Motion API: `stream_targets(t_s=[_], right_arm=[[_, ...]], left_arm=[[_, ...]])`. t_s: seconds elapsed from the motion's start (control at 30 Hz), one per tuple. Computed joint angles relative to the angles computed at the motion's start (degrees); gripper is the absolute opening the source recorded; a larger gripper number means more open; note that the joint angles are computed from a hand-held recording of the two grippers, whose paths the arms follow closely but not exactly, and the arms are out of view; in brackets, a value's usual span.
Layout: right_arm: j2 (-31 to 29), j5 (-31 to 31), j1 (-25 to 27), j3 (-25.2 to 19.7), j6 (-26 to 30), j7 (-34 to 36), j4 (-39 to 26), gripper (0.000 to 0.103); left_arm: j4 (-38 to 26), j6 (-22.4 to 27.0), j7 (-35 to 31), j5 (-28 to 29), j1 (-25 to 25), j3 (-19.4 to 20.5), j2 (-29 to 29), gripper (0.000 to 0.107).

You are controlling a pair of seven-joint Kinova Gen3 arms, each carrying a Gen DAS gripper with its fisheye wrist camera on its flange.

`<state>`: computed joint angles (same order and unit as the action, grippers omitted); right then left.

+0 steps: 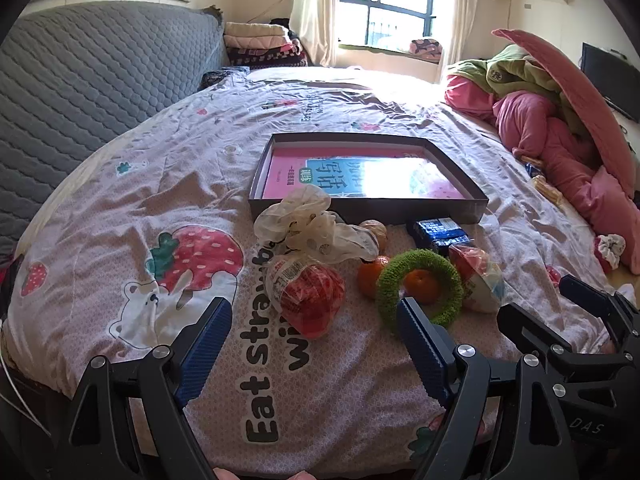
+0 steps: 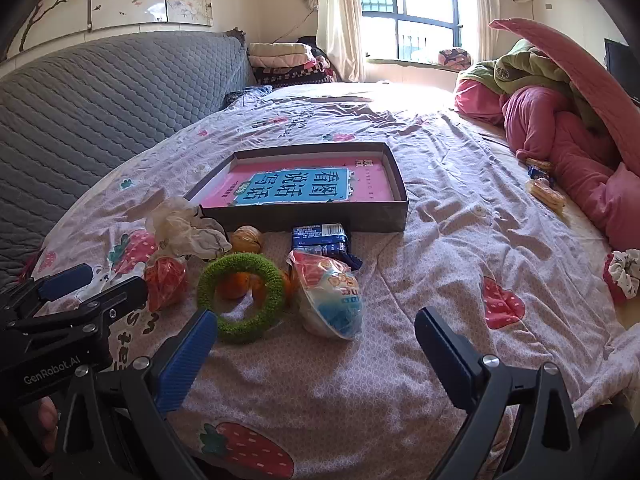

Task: Organize objects
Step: 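Move left tool toward red mesh bag while right tool approaches egg-shaped package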

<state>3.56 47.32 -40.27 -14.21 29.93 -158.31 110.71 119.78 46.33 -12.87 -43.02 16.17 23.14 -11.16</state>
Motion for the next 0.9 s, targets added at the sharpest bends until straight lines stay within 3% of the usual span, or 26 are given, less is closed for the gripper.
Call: stream_targets(t_s=[0.9], right_arm=[[-0.4, 1.7, -0.1, -0.5, 0.0, -1.5, 0.3, 0.1]], left_arm=[[0.0, -0.2, -1.9, 1.4, -0.9, -0.3, -0.8, 0.085]])
